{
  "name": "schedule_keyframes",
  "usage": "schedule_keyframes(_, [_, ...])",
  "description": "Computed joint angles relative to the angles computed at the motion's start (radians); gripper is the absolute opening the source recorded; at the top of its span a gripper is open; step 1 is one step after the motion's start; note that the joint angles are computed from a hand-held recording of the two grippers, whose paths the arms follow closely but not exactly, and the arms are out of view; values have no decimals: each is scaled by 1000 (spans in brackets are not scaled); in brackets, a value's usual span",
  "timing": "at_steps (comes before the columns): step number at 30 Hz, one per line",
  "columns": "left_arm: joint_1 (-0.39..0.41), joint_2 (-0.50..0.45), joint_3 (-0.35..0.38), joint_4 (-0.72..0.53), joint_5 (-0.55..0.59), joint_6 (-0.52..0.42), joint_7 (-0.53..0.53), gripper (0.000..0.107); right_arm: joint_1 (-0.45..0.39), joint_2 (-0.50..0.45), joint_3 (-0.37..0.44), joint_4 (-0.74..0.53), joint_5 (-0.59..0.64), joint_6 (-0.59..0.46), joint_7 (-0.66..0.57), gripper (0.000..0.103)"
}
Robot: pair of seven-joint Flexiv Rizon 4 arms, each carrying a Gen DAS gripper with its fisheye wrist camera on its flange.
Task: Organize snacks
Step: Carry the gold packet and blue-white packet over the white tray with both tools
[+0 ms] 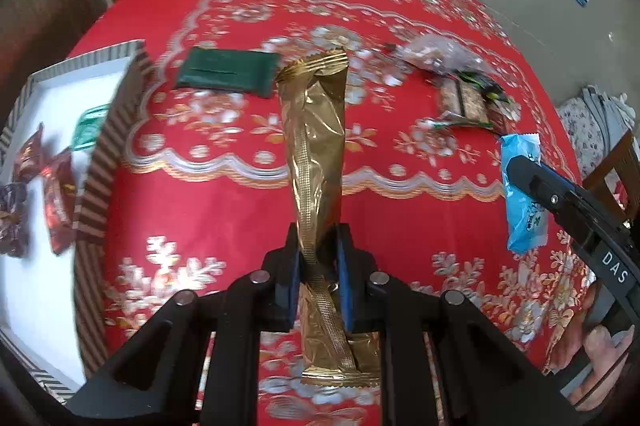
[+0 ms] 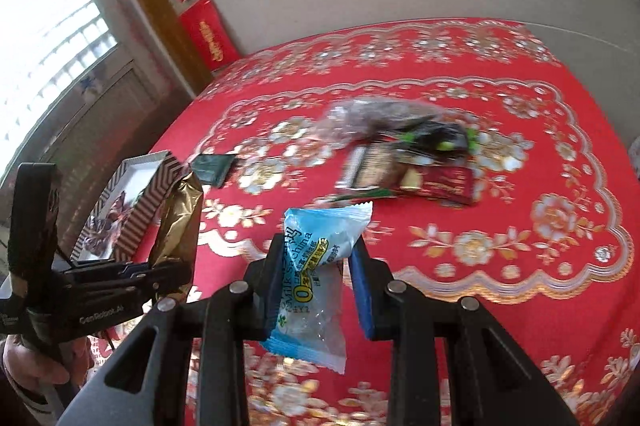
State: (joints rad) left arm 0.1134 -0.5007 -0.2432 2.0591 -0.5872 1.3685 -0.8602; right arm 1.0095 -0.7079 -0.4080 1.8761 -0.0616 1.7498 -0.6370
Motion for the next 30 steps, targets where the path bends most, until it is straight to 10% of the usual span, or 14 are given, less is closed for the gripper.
schedule_keyframes(23, [223, 52, -58, 51, -171, 158, 187, 18, -183, -178, 311, -507, -318, -224, -15, 30])
schedule_keyframes(30, [391, 26, -198, 88, -133, 331, 196, 18, -233, -295, 456, -744, -348, -337, -119, 30])
